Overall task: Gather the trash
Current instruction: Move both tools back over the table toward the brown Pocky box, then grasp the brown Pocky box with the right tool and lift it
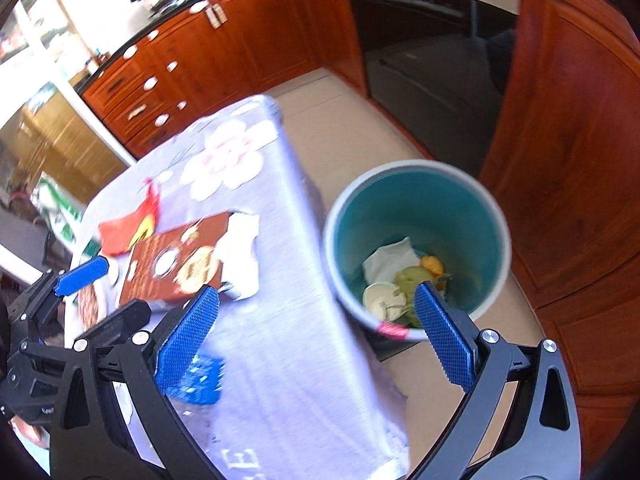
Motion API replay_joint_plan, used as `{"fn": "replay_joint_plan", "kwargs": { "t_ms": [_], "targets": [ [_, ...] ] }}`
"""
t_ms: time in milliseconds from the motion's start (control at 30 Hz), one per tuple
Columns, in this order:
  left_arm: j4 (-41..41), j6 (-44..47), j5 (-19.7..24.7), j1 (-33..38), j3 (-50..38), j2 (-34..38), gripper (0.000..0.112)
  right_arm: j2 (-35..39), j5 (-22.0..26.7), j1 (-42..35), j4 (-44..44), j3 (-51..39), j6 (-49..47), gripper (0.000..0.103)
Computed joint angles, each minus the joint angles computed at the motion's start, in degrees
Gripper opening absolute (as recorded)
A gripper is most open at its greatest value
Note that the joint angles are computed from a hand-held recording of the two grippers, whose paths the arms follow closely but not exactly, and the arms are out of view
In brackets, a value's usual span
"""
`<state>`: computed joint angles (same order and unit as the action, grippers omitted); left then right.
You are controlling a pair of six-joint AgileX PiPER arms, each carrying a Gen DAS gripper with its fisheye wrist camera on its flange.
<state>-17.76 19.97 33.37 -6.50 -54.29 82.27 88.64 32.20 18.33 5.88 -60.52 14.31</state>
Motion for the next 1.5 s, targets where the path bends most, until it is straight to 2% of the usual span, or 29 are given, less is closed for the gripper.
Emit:
{"fn": "replay_joint_plan", "kwargs": {
  "t_ms": [300, 433, 567, 700, 867, 1000, 1167, 1367, 1400, 1433, 1500],
  "targets": [
    [-9.0, 16.5, 0.6, 17.2, 9.7, -6.2, 0.095, 2.9, 3.8, 10.9, -8.0, -4.0, 9.7, 0.094],
    [-16.2, 26.6, 2.9, 26.3, 11.3, -5.0, 0.095, 6.5, 6.3, 14.2, -9.9, -7.8, 11.4, 0.094],
    [-19.2, 30.5, 4.5, 30.9, 10.7, -2.5, 0.095, 10.3, 8.3, 16.6, -10.1, -12.5, 10.9, 0.094],
    [-16.7, 30.5, 1.9, 28.1, 9.9, -1.1, 0.095, 12.6, 9.1, 16.5, -9.7, -15.0, 10.9, 0.094],
    [-6.7, 25.5, -7.1, 19.4, 12.0, 1.2, 0.095, 13.9, 9.1, 13.9, -8.5, -15.0, 10.5, 0.094],
    [4.4, 15.7, -14.4, 13.4, 13.5, 3.2, 0.095, 16.1, 9.0, 11.5, -6.3, -15.8, 8.2, 0.094],
    [13.7, 6.9, -16.4, 10.7, 11.4, 6.9, 0.095, 20.4, 9.8, 10.0, -5.3, -20.8, 6.1, 0.094],
    [22.0, 0.2, -17.9, 8.8, 9.7, 9.7, 0.095, 26.6, 9.9, 9.3, 1.2, -28.0, -1.9, 0.094],
    [24.3, -1.8, -18.2, 8.4, 9.4, 10.2, 0.095, 27.4, 9.9, 9.6, 0.9, -29.0, -2.7, 0.091],
    [26.8, -4.2, -18.5, 7.8, 9.3, 10.6, 0.095, 28.1, 10.0, 9.5, 2.0, -29.9, -4.2, 0.083],
    [26.9, -4.2, -19.1, 7.4, 8.8, 11.3, 0.095, 29.7, 11.4, 9.3, 4.0, -31.8, -6.3, 0.079]
  ]
}}
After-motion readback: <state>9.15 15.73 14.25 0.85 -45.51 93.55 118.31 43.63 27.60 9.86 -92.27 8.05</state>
